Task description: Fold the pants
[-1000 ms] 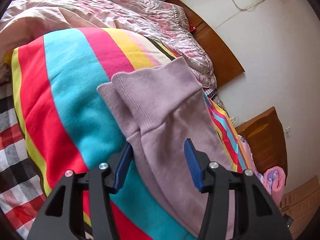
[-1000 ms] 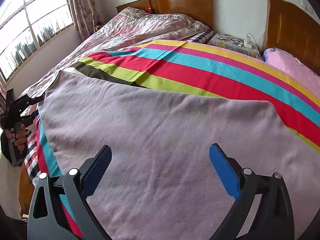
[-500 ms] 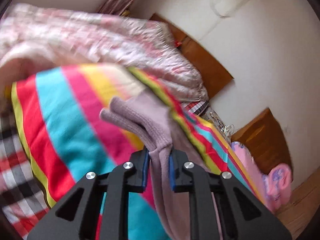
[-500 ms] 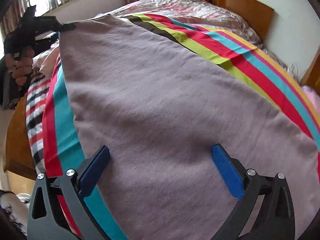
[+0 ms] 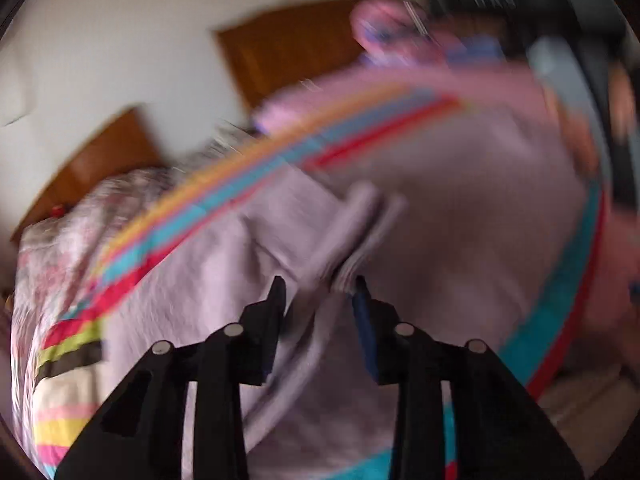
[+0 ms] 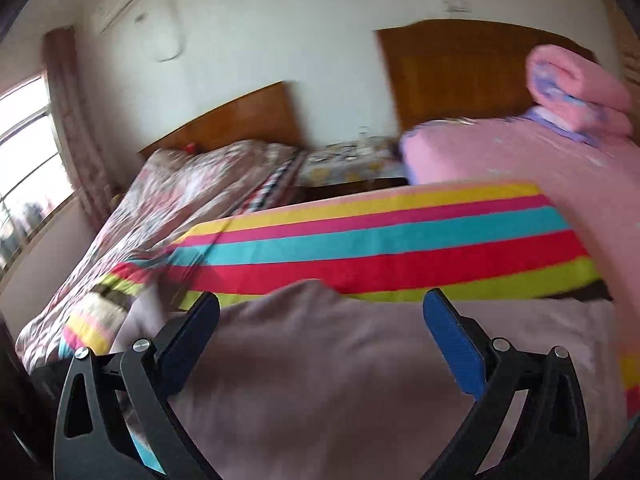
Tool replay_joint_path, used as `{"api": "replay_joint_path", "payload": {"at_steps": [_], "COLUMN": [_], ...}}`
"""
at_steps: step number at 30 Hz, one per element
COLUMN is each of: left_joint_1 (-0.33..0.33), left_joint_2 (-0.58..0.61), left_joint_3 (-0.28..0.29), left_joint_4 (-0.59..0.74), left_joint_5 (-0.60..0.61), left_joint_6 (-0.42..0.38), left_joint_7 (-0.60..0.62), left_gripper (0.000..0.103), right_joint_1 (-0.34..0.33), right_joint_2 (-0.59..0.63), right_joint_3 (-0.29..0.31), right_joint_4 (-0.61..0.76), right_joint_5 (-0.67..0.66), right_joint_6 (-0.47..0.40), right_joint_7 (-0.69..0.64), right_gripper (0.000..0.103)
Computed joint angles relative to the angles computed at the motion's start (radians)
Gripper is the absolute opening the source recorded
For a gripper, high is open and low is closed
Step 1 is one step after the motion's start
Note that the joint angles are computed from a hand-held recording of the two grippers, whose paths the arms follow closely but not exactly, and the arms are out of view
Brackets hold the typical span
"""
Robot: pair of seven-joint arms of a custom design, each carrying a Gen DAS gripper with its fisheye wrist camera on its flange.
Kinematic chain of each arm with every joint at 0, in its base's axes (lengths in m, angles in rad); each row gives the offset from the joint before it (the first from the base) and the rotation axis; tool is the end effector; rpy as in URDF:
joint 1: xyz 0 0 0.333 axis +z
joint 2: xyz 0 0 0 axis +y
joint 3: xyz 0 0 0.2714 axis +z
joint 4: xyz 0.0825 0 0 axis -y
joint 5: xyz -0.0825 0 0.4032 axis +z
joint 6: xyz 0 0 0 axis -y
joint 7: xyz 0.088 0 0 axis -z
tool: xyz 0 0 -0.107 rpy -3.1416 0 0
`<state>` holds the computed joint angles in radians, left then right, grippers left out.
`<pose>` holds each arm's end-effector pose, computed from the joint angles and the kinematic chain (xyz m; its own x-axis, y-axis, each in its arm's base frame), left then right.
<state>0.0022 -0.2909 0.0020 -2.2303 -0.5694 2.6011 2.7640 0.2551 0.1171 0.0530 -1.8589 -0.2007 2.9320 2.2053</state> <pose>0.5410 0.0133 0.5150 -0.6134 -0.7429 -0.2680 -0.4560 0.6102 -0.6478 0.6201 0.2092 0.5190 0.0123 -0.9433 -0.3316 -0.6108 0.2555 -0.7494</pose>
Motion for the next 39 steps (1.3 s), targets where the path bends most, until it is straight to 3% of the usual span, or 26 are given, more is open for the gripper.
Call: {"api": "replay_joint_path", "payload": {"at_steps": [1,3,5,6,8,11,13,16,21,24,27,29,30,35,39], "left_joint_1": [0.005,-0.011,-0.029,-0.025,0.014,0.113,0.170,0.202,0.222,0.234,0.242,0.246,0.249,0.258,0.253], "left_joint_2": [-0.010,-0.044,-0.068,-0.075,-0.061,0.025,0.070,0.082,0.108,0.130,0.096,0.086,0.081,0.058,0.034], "left_joint_3": [-0.014,0.014,0.086,0.111,0.139,0.102,0.086,0.104,0.099,0.105,0.104,0.110,0.112,0.117,0.118], "left_joint_4": [-0.033,-0.060,-0.038,-0.027,0.013,0.077,0.096,0.104,0.101,0.108,0.069,0.060,0.058,0.035,0.016], "left_joint_5": [0.041,-0.002,-0.130,-0.187,-0.250,-0.172,-0.085,-0.065,-0.034,-0.080,-0.120,-0.136,-0.136,-0.131,-0.124], "left_joint_6": [-0.010,-0.020,-0.065,-0.071,-0.077,0.005,0.049,0.007,-0.026,-0.043,-0.034,-0.039,-0.048,-0.066,-0.064], "left_joint_7": [0.000,0.050,0.134,0.157,0.127,-0.068,-0.176,-0.164,-0.119,-0.102,-0.089,-0.083,-0.087,-0.088,-0.078], "left_gripper": [0.036,0.043,0.078,0.083,0.090,0.092,0.091,0.091,0.092,0.092,0.092,0.092,0.092,0.092,0.092], "right_joint_1": [-0.011,-0.033,-0.046,-0.043,-0.040,-0.030,-0.007,0.012,0.011,0.006,-0.002,-0.019,-0.026,-0.014,0.005], "right_joint_2": [-0.022,-0.039,-0.053,-0.059,-0.023,0.027,0.079,0.124,0.111,0.137,0.168,0.167,0.162,0.133,0.142], "right_joint_3": [0.002,0.029,0.068,0.082,0.122,0.156,0.146,0.136,0.158,0.158,0.161,0.172,0.179,0.186,0.180], "right_joint_4": [-0.035,-0.076,-0.111,-0.127,-0.095,-0.032,0.030,0.078,0.071,0.095,0.119,0.120,0.115,0.105,0.179], "right_joint_5": [0.031,0.169,0.386,0.489,0.767,1.017,0.991,0.913,0.950,0.998,1.038,1.072,1.107,1.183,1.170], "right_joint_6": [-0.006,-0.008,-0.021,-0.030,-0.065,-0.156,-0.246,-0.331,-0.354,-0.350,-0.345,-0.367,-0.368,-0.297,-0.285], "right_joint_7": [-0.011,-0.127,-0.321,-0.406,-0.640,-0.841,-0.808,-0.723,-0.732,-0.716,-0.702,-0.727,-0.749,-0.815,-0.848], "right_gripper": [0.099,0.099,0.099,0.099,0.097,0.085,0.082,0.075,0.073,0.070,0.051,0.020,0.016,0.015,0.015]}}
